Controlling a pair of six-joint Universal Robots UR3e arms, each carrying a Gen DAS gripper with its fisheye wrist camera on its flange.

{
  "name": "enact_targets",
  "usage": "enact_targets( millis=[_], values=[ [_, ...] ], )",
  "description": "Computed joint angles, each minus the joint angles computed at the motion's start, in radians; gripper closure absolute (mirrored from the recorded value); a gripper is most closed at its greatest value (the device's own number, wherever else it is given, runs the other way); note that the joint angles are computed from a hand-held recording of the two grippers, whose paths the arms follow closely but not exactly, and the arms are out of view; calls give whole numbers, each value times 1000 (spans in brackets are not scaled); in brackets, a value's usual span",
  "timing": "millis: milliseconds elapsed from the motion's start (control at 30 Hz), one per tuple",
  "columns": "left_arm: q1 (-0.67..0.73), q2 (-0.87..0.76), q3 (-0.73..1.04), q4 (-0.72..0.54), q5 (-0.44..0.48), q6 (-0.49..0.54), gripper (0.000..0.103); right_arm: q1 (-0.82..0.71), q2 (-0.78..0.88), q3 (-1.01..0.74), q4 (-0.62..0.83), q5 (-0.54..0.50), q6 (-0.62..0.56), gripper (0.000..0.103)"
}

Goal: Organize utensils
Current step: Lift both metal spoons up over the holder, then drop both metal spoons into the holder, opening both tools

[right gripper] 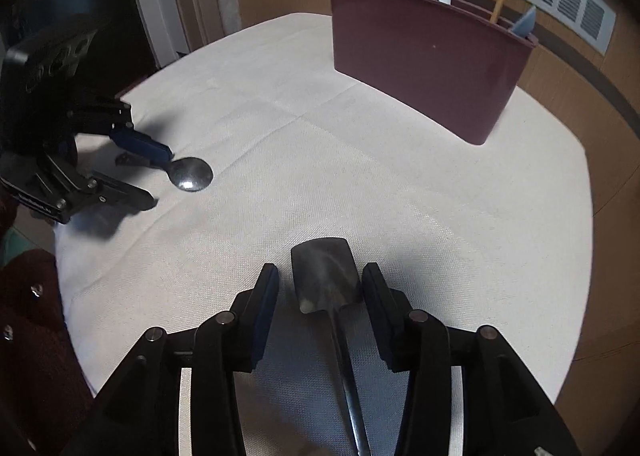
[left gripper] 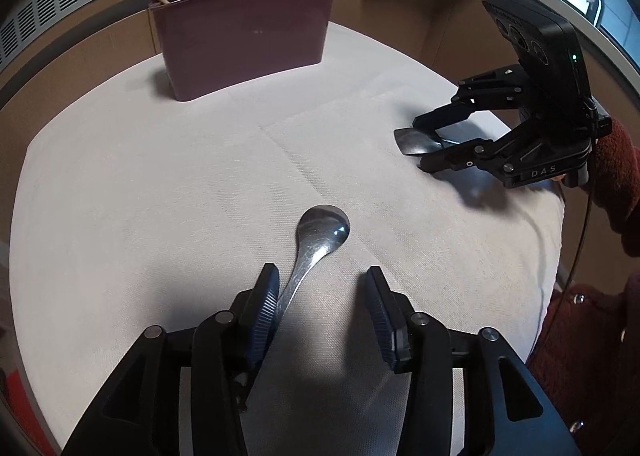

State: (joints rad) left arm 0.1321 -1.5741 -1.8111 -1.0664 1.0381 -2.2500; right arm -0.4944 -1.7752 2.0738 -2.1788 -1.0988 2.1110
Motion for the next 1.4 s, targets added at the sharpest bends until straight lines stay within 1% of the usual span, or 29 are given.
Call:
enact_targets(
  millis=[33, 67, 133, 233, 300, 367, 433, 467, 500, 567, 633, 667, 767, 833, 867, 967, 1033, 1167, 1267, 1333, 1400],
  values=[
    [-7, -5, 8, -3, 6, 6, 55, 4, -2, 1, -7, -6, 24, 69],
    [-22, -15, 18, 4, 19, 3, 55, 1, -10, 5, -6, -6, 42, 72],
    [-54, -56, 59, 18, 46, -15, 55, -9, -26, 18, -14, -1, 93, 74],
    [-102, -127, 151, 2, 84, -48, 55, -66, -87, 62, -17, 54, 136, 74],
    [-129, -169, 213, -16, 111, -68, 55, -105, -124, 74, 4, 87, 143, 74],
    [-148, -192, 234, 2, 132, -79, 56, -140, -156, 83, 14, 128, 161, 74],
    [-162, -193, 223, 41, 153, -111, 59, -183, -205, 96, 32, 174, 175, 74],
    [-170, -187, 210, 64, 164, -128, 67, -189, -214, 100, 22, 191, 195, 74],
    [-174, -176, 194, 81, 164, -136, 73, -208, -237, 115, 7, 217, 213, 74],
    [-176, -141, 136, 155, 164, -183, 73, -226, -266, 135, -20, 249, 235, 74],
    [-153, -106, 97, 182, 117, -220, 73, -226, -287, 155, -74, 270, 271, 74],
    [-133, -82, 73, 205, 82, -255, 73, -229, -299, 162, -87, 278, 281, 74],
    [-95, -28, 11, 306, 22, -362, 73, -225, -305, 159, -118, 301, 320, 74],
    [-70, -15, 1, 326, -24, -411, 73, -212, -291, 156, -149, 299, 346, 75],
    [-57, -12, 0, 332, -53, -433, 73, -209, -290, 160, -159, 298, 354, 75],
    [-44, -14, -11, 387, -80, -492, 73, -206, -292, 167, -189, 304, 383, 75],
    [-30, -25, -10, 414, -114, -533, 73, -207, -299, 171, -201, 303, 399, 75],
    [15, -26, -66, 526, -214, -623, 73, -188, -282, 169, -248, 280, 441, 75],
    [36, -28, -82, 581, -259, -682, 73, -177, -261, 161, -274, 269, 468, 75],
    [44, -29, -77, 608, -277, -718, 73, -179, -250, 154, -294, 279, 496, 75],
    [50, -46, -41, 671, -306, -779, 73, -188, -244, 141, -337, 304, 546, 75]
  ],
)
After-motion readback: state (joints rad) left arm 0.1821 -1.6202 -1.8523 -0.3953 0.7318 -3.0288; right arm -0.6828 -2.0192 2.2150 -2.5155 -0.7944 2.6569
